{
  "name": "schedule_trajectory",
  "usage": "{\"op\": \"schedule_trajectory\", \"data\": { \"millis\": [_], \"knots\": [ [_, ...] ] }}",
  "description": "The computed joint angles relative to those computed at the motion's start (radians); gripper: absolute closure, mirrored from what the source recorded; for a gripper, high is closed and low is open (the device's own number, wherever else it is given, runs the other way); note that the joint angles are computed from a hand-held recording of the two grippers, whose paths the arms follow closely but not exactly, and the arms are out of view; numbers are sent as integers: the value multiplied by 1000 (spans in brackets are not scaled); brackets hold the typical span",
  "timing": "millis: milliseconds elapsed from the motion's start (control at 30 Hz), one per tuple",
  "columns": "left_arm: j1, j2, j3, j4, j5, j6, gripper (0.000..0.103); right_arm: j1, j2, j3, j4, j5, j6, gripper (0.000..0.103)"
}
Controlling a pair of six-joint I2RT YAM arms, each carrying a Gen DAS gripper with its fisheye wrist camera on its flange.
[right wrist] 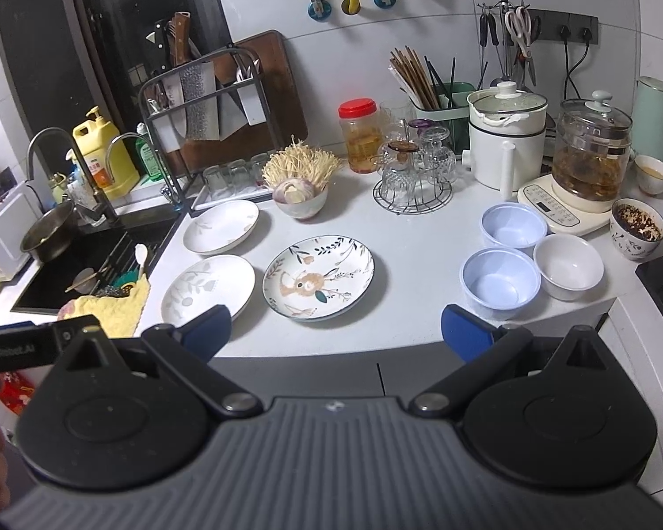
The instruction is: Organize plates and bowls
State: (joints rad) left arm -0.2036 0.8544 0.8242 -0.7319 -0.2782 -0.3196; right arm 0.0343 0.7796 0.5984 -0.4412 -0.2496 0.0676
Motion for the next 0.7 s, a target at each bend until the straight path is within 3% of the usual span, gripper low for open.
{"op": "schedule_trajectory", "data": {
  "millis": [700],
  "knots": [
    [-7,21,4,25,31,2,0,-13,-50,-32,9,-8,5,0]
  ]
}}
